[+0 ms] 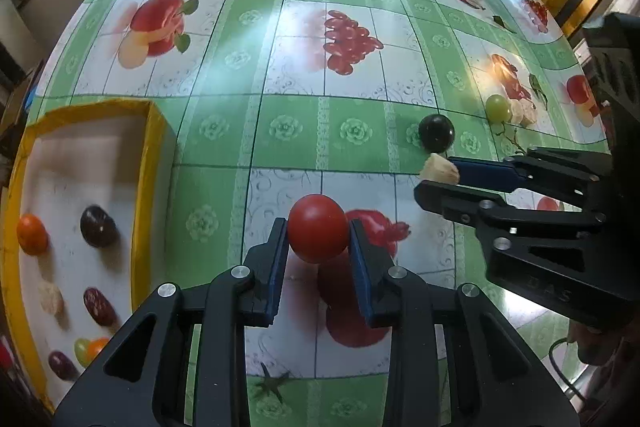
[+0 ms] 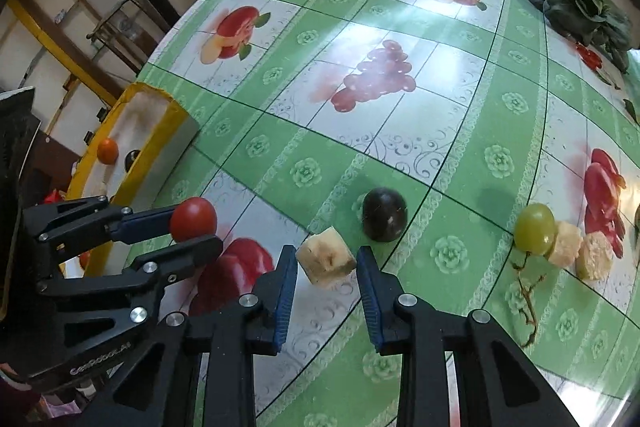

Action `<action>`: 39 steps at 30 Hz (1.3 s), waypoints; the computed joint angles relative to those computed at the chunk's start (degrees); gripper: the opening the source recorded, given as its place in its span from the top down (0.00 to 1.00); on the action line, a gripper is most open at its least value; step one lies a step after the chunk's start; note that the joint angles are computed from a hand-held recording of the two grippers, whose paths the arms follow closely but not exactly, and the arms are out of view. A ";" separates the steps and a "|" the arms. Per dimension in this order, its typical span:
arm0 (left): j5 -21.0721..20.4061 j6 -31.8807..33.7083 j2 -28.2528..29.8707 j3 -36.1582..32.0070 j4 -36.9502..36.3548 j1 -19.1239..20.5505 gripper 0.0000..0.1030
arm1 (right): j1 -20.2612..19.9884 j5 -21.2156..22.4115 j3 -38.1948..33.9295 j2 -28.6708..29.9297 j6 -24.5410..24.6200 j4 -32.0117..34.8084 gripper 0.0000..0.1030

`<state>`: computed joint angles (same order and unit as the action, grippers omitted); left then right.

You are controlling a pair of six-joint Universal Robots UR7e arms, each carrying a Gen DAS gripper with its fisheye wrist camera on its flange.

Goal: Organize fruits
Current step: 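Grasp the red cherry tomato with the left tool while the right tool grasps the pale yellow cube, then carry the tomato and cube over the white tray with both tools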

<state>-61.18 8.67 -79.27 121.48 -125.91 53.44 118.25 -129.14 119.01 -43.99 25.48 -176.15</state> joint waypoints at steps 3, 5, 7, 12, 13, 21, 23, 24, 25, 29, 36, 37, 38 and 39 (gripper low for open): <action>-0.07 -1.06 -1.19 0.79 0.33 -0.60 0.72 | 1.36 -1.00 0.76 -0.85 1.41 0.32 0.71; -0.48 -1.58 -2.16 1.40 0.66 -1.18 0.72 | 2.19 -1.43 1.31 -1.42 2.66 0.54 0.71; -0.71 -1.84 -3.03 2.04 0.75 -1.81 0.72 | 3.17 -2.22 1.80 -2.00 4.00 0.99 0.71; -1.40 -2.34 -5.39 3.48 1.64 -3.37 0.72 | 5.09 -3.75 2.42 -2.96 7.43 2.74 0.71; -1.54 -2.43 -5.87 3.69 1.90 -3.67 0.72 | 5.62 -4.08 2.59 -3.23 8.27 3.33 0.71; -1.77 -2.62 -9.35 4.45 3.04 -5.23 0.72 | 8.72 -5.98 2.00 -3.59 12.01 6.18 0.71; -1.68 -2.60 -10.25 4.58 3.31 -5.32 0.72 | 9.36 -6.03 1.53 -3.39 12.38 6.69 0.71; -1.60 -2.60 -10.62 4.62 3.39 -5.30 0.72 | 9.66 -6.10 1.29 -3.25 12.49 6.87 0.71; -1.51 -2.66 -11.23 4.60 3.73 -5.24 0.72 | 9.95 -6.14 0.96 -3.07 12.52 7.11 0.71; -0.80 -2.68 -12.93 4.47 4.54 -4.94 0.72 | 10.98 -5.96 -0.63 -2.11 12.36 8.16 0.71; 0.77 -2.74 -15.72 3.80 5.79 -3.73 0.72 | 12.19 -4.99 -4.38 0.46 10.46 9.08 0.71; 1.10 -2.73 -16.13 3.65 6.02 -3.44 0.72 | 12.35 -4.76 -5.00 0.89 10.02 9.22 0.71; 1.43 -2.74 -16.41 3.52 6.15 -3.21 0.72 | 12.46 -4.59 -5.56 1.28 9.67 9.39 0.71; 1.71 -2.77 -16.62 3.43 6.23 -3.02 0.72 | 12.58 -4.41 -6.23 1.74 9.32 9.61 0.71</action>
<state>-59.47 5.90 -95.89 124.91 -119.69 50.42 130.83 -133.55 112.78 -42.24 34.80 -166.54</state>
